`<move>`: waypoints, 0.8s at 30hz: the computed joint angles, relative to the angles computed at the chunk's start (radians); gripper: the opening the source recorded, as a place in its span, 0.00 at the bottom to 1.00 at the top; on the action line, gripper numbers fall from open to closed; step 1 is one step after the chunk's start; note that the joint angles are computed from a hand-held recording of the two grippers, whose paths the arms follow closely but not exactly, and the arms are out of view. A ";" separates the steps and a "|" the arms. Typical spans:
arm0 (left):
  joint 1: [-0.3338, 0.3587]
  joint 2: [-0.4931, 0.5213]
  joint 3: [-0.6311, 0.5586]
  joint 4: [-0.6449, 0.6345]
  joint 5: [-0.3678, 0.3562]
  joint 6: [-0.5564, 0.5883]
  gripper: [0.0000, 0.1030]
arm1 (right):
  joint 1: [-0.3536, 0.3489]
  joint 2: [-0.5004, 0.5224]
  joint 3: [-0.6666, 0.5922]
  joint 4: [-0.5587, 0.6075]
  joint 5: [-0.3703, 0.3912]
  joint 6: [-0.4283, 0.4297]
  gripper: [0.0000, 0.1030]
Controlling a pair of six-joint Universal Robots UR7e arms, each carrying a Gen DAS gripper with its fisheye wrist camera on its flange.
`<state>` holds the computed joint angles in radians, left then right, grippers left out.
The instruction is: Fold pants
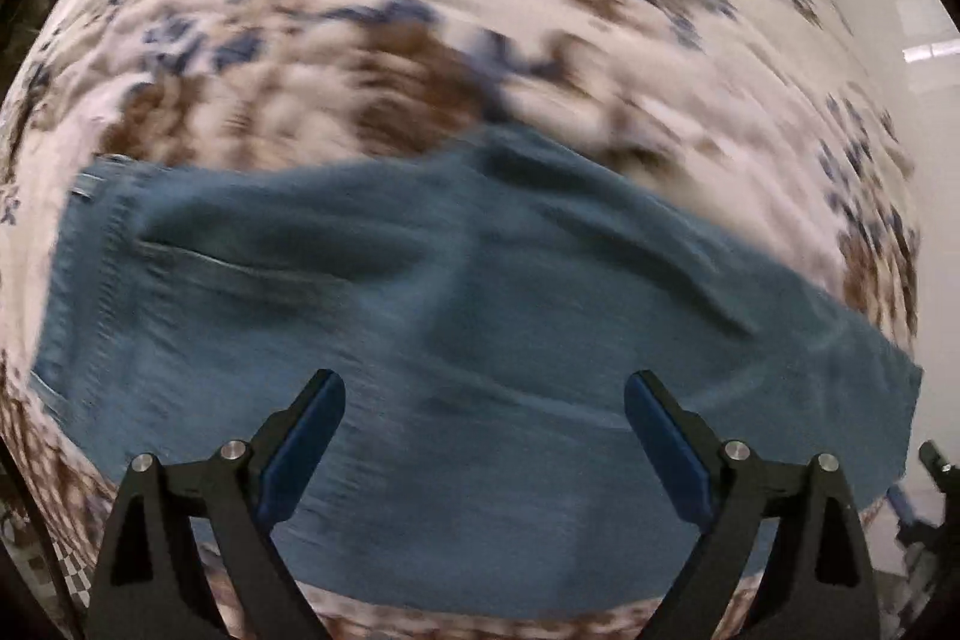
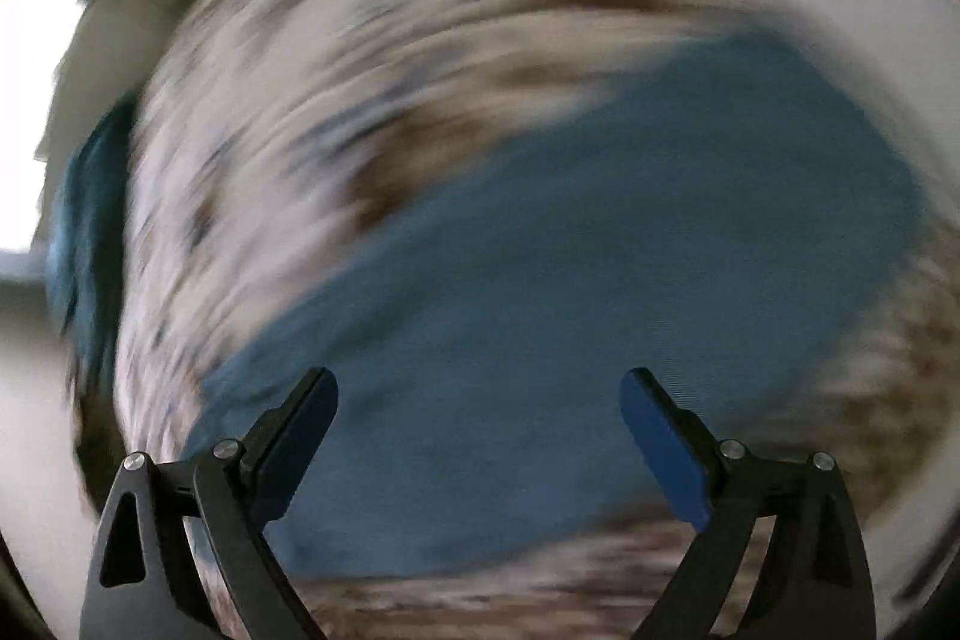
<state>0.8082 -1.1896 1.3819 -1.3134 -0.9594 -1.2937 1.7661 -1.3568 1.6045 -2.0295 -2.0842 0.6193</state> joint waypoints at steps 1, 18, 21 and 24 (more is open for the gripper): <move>-0.010 0.022 0.004 -0.031 -0.014 0.009 0.92 | -0.036 -0.051 0.042 -0.028 -0.004 0.017 0.93; -0.017 0.233 -0.007 -0.166 -0.084 0.044 1.00 | -0.318 -0.129 0.166 -0.355 0.276 -0.161 0.07; -0.005 0.247 -0.022 -0.140 -0.082 0.035 1.00 | -0.355 -0.136 0.189 -0.376 0.350 -0.175 0.08; 0.003 0.256 -0.045 -0.106 -0.094 0.024 1.00 | -0.387 -0.135 0.197 -0.390 0.440 -0.183 0.15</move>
<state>0.8117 -0.9333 1.3367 -1.4198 -1.0533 -1.2700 1.3793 -1.4917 1.8012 -2.4192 -1.6440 0.4368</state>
